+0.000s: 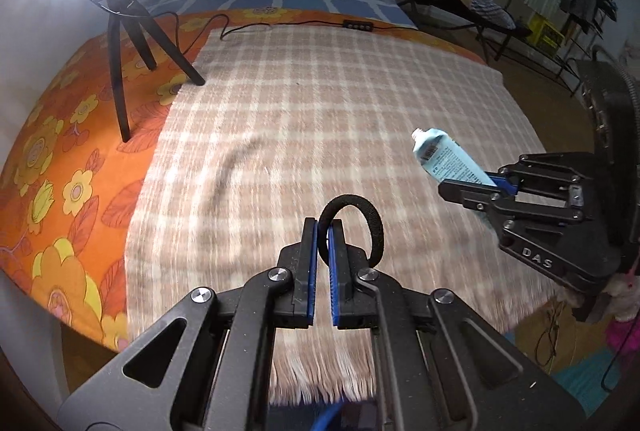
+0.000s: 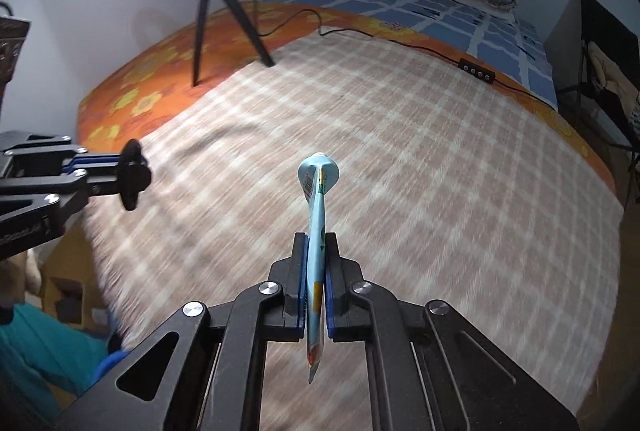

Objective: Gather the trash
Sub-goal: 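Carry both items over the blue basket and open both tools to drop them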

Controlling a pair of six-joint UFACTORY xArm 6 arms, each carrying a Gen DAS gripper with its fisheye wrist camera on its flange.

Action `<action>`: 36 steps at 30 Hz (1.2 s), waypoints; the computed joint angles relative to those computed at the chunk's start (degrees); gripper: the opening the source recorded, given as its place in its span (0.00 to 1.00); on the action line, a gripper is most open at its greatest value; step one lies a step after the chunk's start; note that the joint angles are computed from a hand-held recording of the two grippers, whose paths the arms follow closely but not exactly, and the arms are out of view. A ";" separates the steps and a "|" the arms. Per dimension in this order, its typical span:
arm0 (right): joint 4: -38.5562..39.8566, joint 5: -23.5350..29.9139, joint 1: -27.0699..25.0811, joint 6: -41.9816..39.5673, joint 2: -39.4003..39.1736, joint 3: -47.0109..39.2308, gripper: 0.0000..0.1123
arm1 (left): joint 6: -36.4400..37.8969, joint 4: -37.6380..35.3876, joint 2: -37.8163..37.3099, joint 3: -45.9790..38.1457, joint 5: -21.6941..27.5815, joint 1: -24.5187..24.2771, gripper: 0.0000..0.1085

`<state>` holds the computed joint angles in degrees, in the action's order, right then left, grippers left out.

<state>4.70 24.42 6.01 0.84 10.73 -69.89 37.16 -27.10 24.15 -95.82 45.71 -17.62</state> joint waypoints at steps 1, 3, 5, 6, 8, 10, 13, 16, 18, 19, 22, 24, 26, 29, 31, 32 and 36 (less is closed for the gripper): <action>-0.70 -0.20 0.27 0.76 -1.12 1.19 0.05 | 1.02 -0.52 -1.47 1.99 -0.27 0.05 0.03; -2.96 -0.66 1.31 3.24 -4.30 4.54 0.05 | 3.39 -1.86 -4.82 6.45 -0.64 0.13 0.03; -5.50 -0.71 2.50 5.90 -7.53 7.89 0.05 | 5.12 -2.90 -7.46 9.98 -0.95 0.19 0.03; -6.34 -0.67 3.03 7.04 -8.80 9.21 0.05 | 6.19 -3.47 -9.10 12.15 -0.92 0.22 0.03; -6.89 -1.01 4.36 8.63 -12.09 12.77 0.05 | 8.10 -4.30 -11.57 15.57 -1.06 0.25 0.03; -8.19 -1.23 5.52 10.89 -14.96 15.83 0.05 | 9.97 -4.96 -13.93 18.84 -1.33 0.16 0.03; -8.39 -1.81 6.97 13.12 -18.62 19.96 0.05 | 12.51 -5.81 -17.77 24.15 -1.50 0.14 0.03; -9.81 -2.52 8.18 16.41 -21.95 24.07 0.05 | 14.54 -6.41 -20.91 28.56 -1.81 0.23 0.03; -10.08 -2.91 9.03 18.36 -24.05 26.79 0.05 | 15.69 -6.56 -22.61 31.15 -1.98 0.26 0.03; -10.12 -2.98 9.42 19.02 -24.92 27.83 0.05 | 16.09 -6.60 -22.91 31.80 -1.94 0.32 0.03; -10.19 -3.12 10.65 20.91 -27.55 30.89 0.05 | 16.92 -6.52 -24.43 34.49 -1.47 0.46 0.03; -10.79 -3.41 11.40 22.48 -28.88 32.48 0.05 | 17.49 -6.45 -25.40 36.36 -1.43 0.46 0.03; -10.78 -3.75 12.29 23.74 -30.28 34.18 0.05 | 18.13 -6.30 -26.21 37.99 -1.39 0.39 0.03; -10.27 -4.11 13.41 24.76 -31.20 35.89 0.05 | 18.97 -6.07 -27.54 40.26 -1.45 0.12 0.03; -10.43 -4.21 14.25 25.54 -31.45 36.82 0.05 | 19.41 -5.94 -28.06 41.37 -1.16 0.07 0.03; -10.67 -4.11 14.54 25.90 -31.48 37.04 0.05 | 19.62 -5.91 -28.21 41.77 -1.10 0.12 0.03; -11.30 -4.63 15.58 27.21 -31.52 38.39 0.05 | 19.83 -5.49 -28.47 43.32 -0.87 0.18 0.03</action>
<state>-6.61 19.79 21.58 28.04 -20.80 -31.51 57.00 -32.59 -4.32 -52.50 44.84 -17.45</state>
